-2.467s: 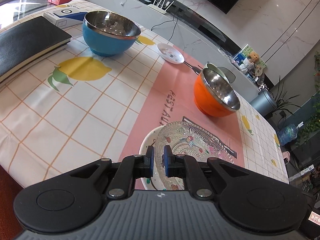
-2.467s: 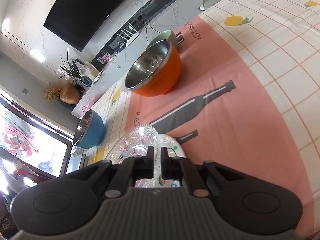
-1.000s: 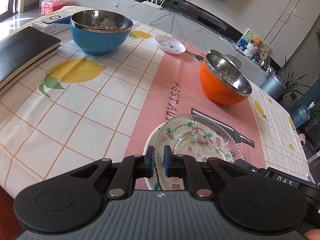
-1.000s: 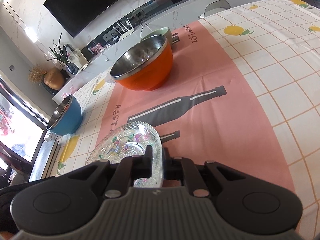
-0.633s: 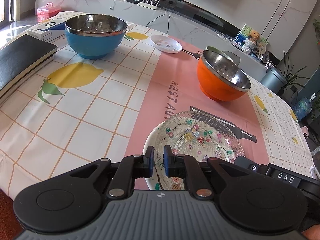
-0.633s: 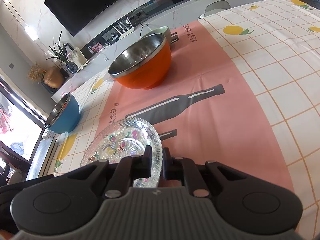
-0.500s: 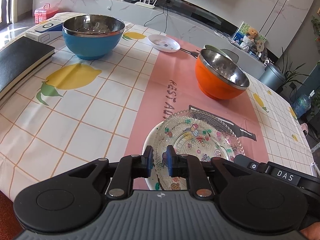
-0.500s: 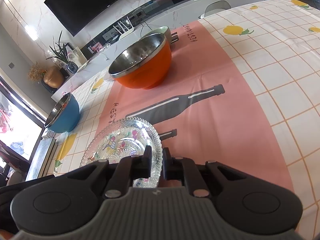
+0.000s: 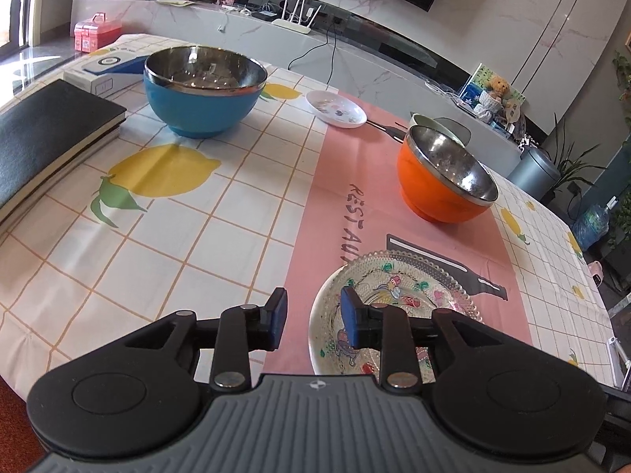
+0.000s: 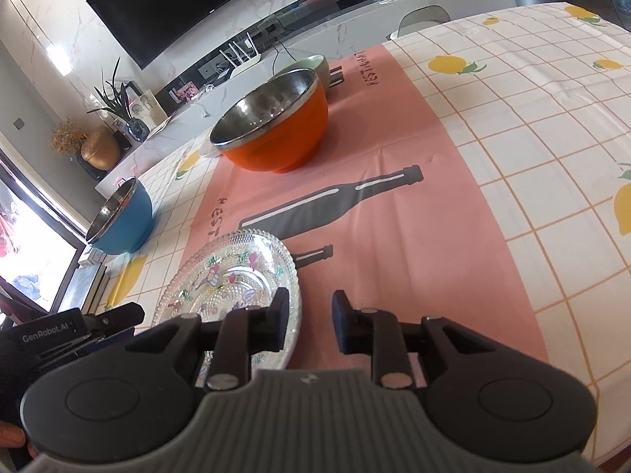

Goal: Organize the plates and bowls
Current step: 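Withdraw the right gripper from the stacked plates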

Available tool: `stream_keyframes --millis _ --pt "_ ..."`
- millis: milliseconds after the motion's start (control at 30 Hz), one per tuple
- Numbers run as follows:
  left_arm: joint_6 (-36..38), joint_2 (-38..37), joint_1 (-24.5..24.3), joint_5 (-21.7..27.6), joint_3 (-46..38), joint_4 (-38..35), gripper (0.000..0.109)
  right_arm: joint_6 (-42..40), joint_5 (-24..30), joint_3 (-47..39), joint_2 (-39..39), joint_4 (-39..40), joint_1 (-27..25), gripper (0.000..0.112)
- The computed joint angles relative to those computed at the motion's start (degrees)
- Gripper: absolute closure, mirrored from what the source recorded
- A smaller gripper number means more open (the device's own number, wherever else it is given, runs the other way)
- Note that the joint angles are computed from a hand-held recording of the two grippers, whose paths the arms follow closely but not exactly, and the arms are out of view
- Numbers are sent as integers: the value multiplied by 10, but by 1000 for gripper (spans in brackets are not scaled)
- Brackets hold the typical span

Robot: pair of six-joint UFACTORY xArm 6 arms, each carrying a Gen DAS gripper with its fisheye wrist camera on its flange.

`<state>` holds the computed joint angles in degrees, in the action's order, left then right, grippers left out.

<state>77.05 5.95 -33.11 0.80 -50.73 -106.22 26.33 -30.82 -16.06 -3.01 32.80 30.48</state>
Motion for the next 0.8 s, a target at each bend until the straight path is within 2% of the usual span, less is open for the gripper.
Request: stream_keyframes --millis 133,167,233,400,767,800 --pt "-37 -5 16 49 15 24 76 -11 -1 6 -11 21 13 90" --pt "-38 -5 15 49 16 23 76 -11 -3 7 -11 22 15 92" --pt "-52 -4 15 55 18 36 80 -10 -6 6 -10 17 13 102" --pt "-58 -2 11 49 17 45 86 8 -8 4 -4 -18 5 112" --pt "-58 -1 9 40 14 51 91 -50 3 -4 -12 45 35 112" --pt "-50 -3 8 36 14 46 91 -69 -2 -6 -14 66 43 108"
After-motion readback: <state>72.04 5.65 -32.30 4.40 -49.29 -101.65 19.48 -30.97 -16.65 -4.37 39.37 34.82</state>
